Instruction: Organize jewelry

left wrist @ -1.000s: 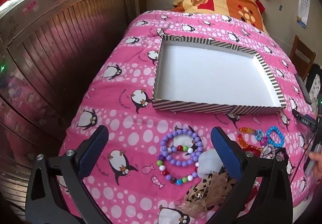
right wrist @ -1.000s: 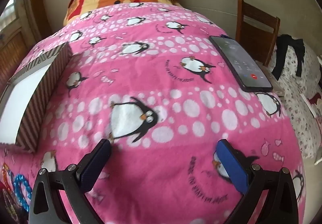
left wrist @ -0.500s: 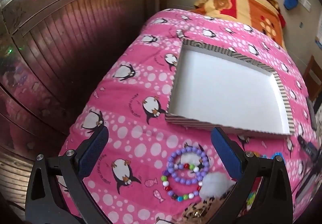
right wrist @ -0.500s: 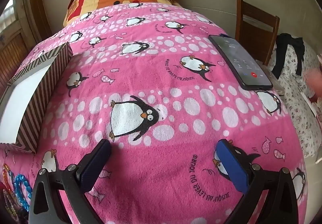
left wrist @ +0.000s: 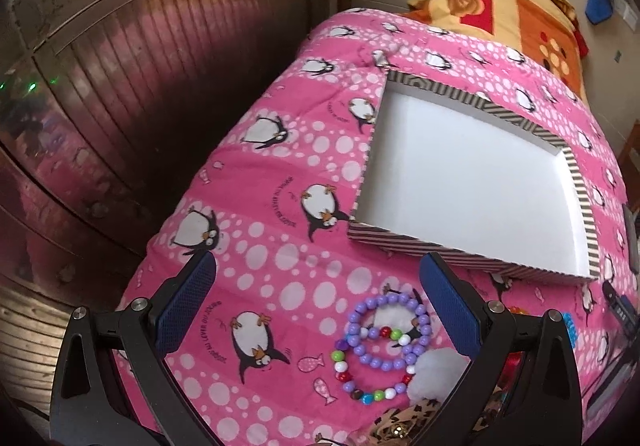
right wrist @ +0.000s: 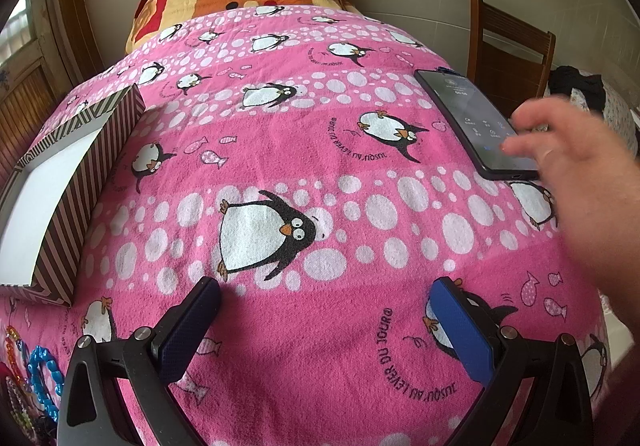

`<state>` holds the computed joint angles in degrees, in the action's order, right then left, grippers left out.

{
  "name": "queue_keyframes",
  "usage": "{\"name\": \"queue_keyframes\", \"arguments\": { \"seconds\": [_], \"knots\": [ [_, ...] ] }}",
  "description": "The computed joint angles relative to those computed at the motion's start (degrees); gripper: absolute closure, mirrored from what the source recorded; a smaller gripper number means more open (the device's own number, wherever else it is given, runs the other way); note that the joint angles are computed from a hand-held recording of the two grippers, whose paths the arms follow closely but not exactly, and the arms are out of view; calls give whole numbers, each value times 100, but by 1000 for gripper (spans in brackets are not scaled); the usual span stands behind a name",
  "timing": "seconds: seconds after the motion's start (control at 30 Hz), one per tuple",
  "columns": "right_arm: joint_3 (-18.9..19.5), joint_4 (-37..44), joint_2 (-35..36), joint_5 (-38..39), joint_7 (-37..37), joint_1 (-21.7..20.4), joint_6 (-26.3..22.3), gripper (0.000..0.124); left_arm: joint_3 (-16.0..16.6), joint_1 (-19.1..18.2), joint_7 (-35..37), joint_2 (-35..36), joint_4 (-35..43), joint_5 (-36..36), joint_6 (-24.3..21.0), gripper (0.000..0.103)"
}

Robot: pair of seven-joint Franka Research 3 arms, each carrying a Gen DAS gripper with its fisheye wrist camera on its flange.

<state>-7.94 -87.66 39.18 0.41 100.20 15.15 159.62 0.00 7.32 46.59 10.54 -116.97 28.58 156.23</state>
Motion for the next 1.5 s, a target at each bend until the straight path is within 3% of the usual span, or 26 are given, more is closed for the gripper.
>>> {"name": "queue_keyframes", "arguments": {
  "seconds": [0.33,0.87,0.93,1.07,1.23,1.4,1.5],
  "knots": [
    [-21,3,-3,-32,60,46,-8,21,-138,123,691,-228,-374,-540,578,1],
    [-72,35,7,-97,117,85,-63,21,-101,-14,996,-420,-675,-244,894,1],
    [-114,63,-24,-101,241,118,-246,21,-68,-25,897,-419,-679,-104,917,1],
    [-290,-12,-222,-355,762,352,-749,21,-157,79,1250,-427,-758,-502,1025,1],
    [115,-621,-854,-423,506,267,-684,21,-119,63,1288,-456,-832,-529,1100,1],
    [727,-1193,-1484,67,-229,99,-526,21,-162,123,1511,-522,-967,-778,1230,1],
    [903,-1360,-1662,376,-438,127,-413,21,-162,119,1562,-563,-1027,-823,1274,1]
  ]
}}
